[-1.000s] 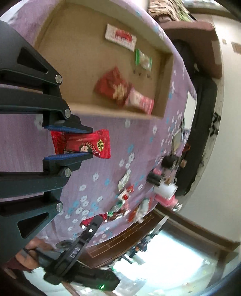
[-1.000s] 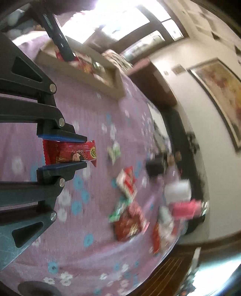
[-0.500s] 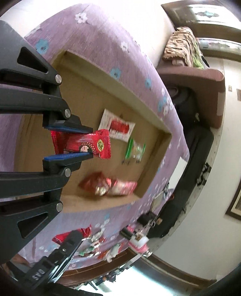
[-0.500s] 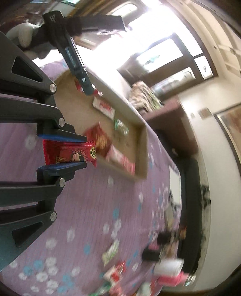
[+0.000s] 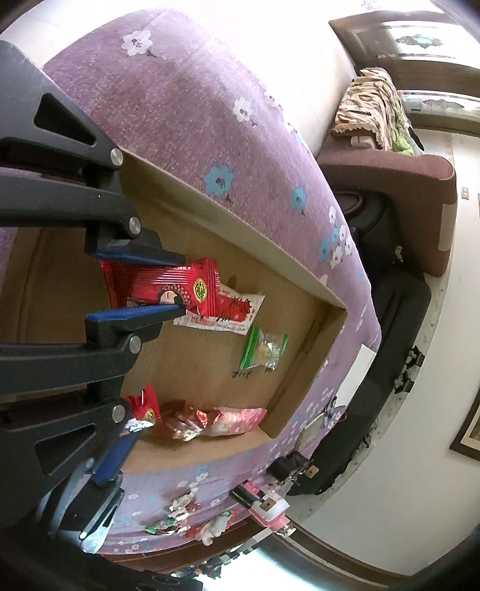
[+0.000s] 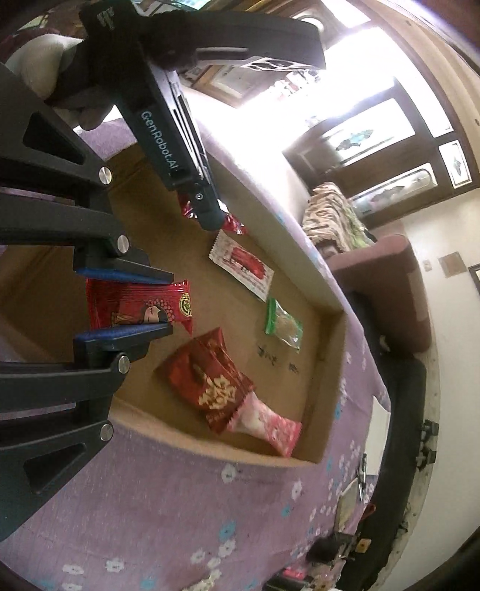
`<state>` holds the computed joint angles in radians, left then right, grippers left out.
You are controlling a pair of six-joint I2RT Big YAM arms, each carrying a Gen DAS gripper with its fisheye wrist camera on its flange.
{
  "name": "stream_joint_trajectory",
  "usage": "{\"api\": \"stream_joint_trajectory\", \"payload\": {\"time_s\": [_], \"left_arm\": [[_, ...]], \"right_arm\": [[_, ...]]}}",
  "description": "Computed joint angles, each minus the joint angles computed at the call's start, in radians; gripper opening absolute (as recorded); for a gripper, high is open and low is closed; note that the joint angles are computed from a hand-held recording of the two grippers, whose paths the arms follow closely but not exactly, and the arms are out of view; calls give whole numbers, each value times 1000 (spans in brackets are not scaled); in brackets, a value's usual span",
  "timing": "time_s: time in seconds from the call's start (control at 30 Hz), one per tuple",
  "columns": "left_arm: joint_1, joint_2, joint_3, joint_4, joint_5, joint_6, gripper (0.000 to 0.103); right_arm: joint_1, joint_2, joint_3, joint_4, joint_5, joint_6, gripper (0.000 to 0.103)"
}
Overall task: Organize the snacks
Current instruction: 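Carry both red packets over the cardboard tray and open both grippers, then move both open grippers back over the snacks on the table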
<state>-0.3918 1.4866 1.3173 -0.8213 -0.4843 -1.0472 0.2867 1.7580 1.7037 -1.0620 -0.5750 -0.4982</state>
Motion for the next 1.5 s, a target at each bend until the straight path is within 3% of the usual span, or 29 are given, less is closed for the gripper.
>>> {"api": "stream_joint_trajectory", "payload": {"time_s": [0.07, 0.23, 0.27, 0.33, 0.67, 0.77, 0.87, 1.03, 1.27, 1.4, 1.5], "left_arm": [[0, -3, -3, 7, 2, 0, 18], [-3, -22, -16, 22, -12, 0, 38], [-7, -21, -8, 8, -23, -4, 43], [-16, -20, 1, -8, -51, -11, 65], [-85, -34, 57, -84, -188, -37, 65], [-117, -35, 81, -100, -242, -40, 75], [-149, -23, 116, -95, -265, -9, 76], [-185, 26, 185, -76, -242, 66, 76], [-212, 123, 296, -73, -150, 149, 76], [-227, 181, 357, -62, -91, 206, 76], [-231, 220, 397, -61, -47, 241, 76]], "right_arm": [[7, -3, -11, 11, 11, -2, 21], [15, -19, -37, 48, 16, -14, 23], [16, -25, -44, 56, 15, -15, 24], [14, -38, -56, 70, 11, -19, 32], [-33, -100, -96, 109, -50, 0, 45], [-62, -121, -108, 123, -62, 12, 47], [-110, -133, -114, 145, -78, 33, 52], [-207, -93, -70, 145, -73, 81, 55], [-331, 6, 43, 147, -40, 155, 56], [-378, 112, 199, 126, 0, 226, 56], [-400, 219, 362, 54, 11, 277, 56]]}}
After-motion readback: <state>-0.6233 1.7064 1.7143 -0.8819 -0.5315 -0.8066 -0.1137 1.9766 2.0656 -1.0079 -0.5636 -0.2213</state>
